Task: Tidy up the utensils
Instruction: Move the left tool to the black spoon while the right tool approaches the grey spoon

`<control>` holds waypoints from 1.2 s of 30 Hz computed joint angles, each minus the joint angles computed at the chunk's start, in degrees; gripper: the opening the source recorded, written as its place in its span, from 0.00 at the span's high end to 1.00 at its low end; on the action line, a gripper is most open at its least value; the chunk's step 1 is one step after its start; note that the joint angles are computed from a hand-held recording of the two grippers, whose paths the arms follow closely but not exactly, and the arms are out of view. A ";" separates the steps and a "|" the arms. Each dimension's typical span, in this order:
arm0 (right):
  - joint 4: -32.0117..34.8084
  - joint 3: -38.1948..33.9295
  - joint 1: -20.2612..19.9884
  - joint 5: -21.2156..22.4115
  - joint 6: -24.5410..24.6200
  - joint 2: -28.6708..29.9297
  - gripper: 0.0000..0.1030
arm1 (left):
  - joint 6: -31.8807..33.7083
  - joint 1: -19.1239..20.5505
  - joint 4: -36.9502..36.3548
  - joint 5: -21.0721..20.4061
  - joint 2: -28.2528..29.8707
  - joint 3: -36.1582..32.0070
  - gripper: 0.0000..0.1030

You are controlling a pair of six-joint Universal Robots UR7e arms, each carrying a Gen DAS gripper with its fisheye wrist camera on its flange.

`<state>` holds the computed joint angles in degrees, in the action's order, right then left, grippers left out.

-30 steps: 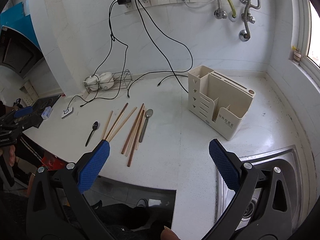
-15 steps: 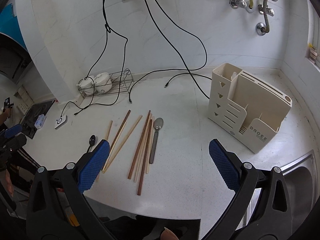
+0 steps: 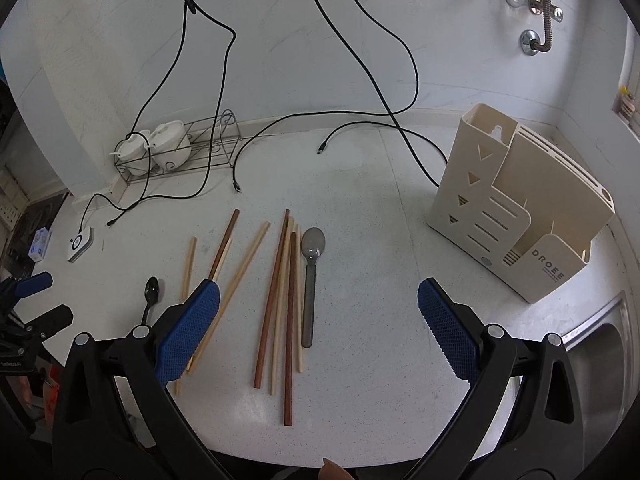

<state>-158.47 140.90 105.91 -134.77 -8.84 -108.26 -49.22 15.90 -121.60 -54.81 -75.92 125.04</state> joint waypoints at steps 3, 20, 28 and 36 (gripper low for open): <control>-2.74 1.00 -0.28 -1.24 1.06 2.88 0.08 | 0.76 2.15 -2.90 -0.31 0.20 1.24 0.05; -9.01 -0.36 -10.16 2.14 -3.38 13.70 0.34 | 1.05 7.80 -3.03 -0.15 7.10 1.21 0.14; -8.59 -3.03 -13.30 3.86 -9.41 18.31 0.54 | -2.97 9.08 -4.39 -1.71 8.64 1.23 0.14; -5.94 -6.14 -15.02 3.39 -10.63 21.99 0.65 | -5.34 10.69 -3.95 -2.11 10.73 0.16 0.23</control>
<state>-164.41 134.76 90.89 -131.39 -19.47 -86.27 -54.57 26.59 -125.55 -56.92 -65.20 125.19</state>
